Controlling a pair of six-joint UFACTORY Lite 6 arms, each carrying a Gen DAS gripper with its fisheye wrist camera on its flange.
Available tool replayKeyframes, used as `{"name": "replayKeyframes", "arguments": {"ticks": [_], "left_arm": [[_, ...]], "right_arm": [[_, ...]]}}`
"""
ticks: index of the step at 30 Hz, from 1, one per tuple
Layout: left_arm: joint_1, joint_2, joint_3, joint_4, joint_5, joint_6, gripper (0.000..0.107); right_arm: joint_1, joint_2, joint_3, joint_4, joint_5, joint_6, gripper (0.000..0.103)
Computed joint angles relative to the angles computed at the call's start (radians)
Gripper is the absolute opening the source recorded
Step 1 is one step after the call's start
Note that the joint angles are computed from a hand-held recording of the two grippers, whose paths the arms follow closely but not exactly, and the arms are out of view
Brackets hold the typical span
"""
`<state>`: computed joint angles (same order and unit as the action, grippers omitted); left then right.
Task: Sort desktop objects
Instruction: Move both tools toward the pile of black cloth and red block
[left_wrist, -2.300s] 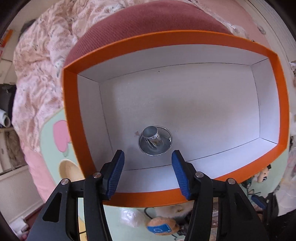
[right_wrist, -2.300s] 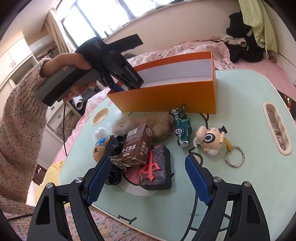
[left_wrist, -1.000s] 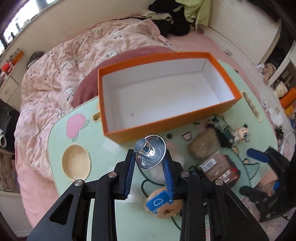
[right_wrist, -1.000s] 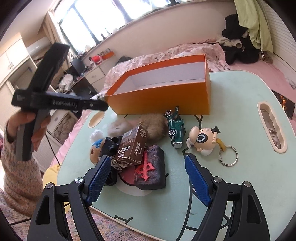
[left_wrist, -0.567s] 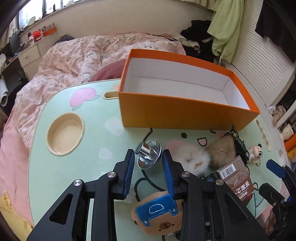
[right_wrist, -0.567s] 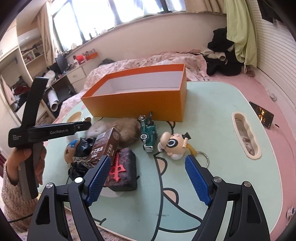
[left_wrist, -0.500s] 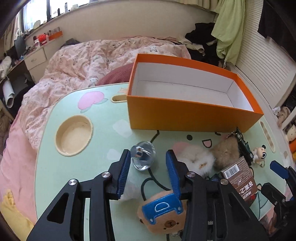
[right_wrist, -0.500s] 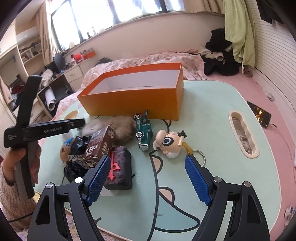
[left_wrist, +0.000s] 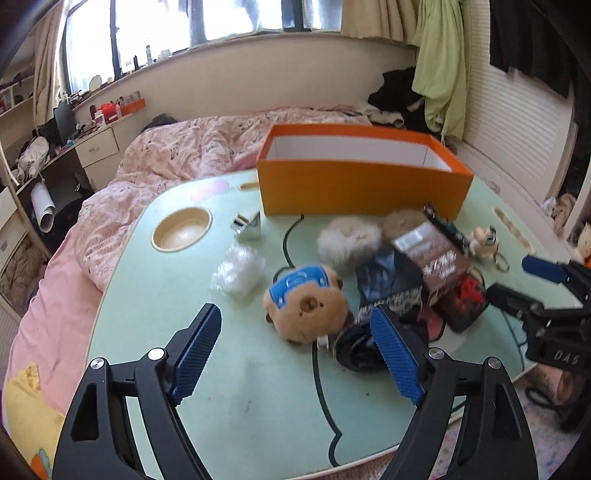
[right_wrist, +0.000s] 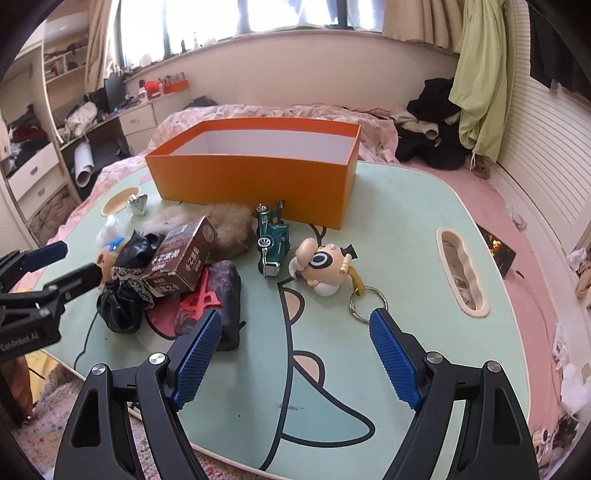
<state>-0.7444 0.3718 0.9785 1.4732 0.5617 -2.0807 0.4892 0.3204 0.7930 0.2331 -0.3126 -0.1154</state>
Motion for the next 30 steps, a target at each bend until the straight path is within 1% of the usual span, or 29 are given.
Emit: {"name": "replayKeyframes", "arguments": {"ticks": [2, 4, 5, 7, 9, 10, 13, 14, 17, 19, 20, 22, 23, 24, 30], "left_arm": [[0.015, 0.002, -0.017, 0.017, -0.031, -0.035, 0.083], [0.032, -0.036, -0.067, 0.124, -0.065, -0.159, 0.083], [0.035, -0.055, -0.090, 0.177, -0.066, -0.220, 0.083], [0.029, -0.073, -0.115, 0.213, -0.058, -0.268, 0.083], [0.022, -0.074, -0.124, 0.220, -0.062, -0.272, 0.083], [0.020, -0.072, -0.124, 0.214, -0.073, -0.256, 0.083], [0.009, -0.051, -0.111, 0.185, -0.084, -0.218, 0.083], [0.012, -0.040, -0.103, 0.180, -0.094, -0.212, 0.083], [0.030, -0.011, -0.084, 0.172, -0.134, -0.200, 0.083], [0.040, 0.000, -0.081, 0.188, -0.152, -0.219, 0.085], [0.039, 0.003, -0.081, 0.192, -0.145, -0.227, 0.087], [0.039, 0.014, -0.076, 0.187, -0.142, -0.226, 0.093], [0.041, 0.028, -0.063, 0.163, -0.142, -0.200, 0.102], [0.041, 0.043, -0.052, 0.157, -0.135, -0.185, 0.103], [0.036, 0.044, -0.065, 0.229, -0.121, -0.243, 0.103]], "right_arm": [[-0.010, -0.009, -0.021, -0.034, -0.010, 0.026, 0.086], [-0.016, -0.014, -0.034, -0.083, -0.023, 0.067, 0.086], [-0.025, -0.022, -0.050, -0.160, -0.041, 0.134, 0.086], [-0.038, -0.057, -0.100, -0.289, -0.101, 0.240, 0.086], [-0.039, -0.092, -0.142, -0.349, -0.143, 0.266, 0.086], [-0.031, -0.096, -0.151, -0.342, -0.143, 0.242, 0.087], [0.021, -0.058, -0.141, -0.190, -0.121, 0.072, 0.087], [0.031, -0.039, -0.134, -0.171, -0.117, 0.051, 0.087], [0.030, 0.029, -0.082, -0.168, -0.074, 0.051, 0.087], [0.014, 0.047, -0.069, -0.213, -0.073, 0.100, 0.092], [0.011, 0.052, -0.069, -0.194, -0.082, 0.086, 0.093], [-0.002, 0.066, -0.063, -0.196, -0.097, 0.085, 0.102], [-0.005, 0.074, -0.061, -0.199, -0.105, 0.087, 0.103], [-0.010, 0.080, -0.059, -0.213, -0.112, 0.096, 0.103], [-0.014, 0.085, -0.062, -0.248, -0.132, 0.113, 0.103]]}}
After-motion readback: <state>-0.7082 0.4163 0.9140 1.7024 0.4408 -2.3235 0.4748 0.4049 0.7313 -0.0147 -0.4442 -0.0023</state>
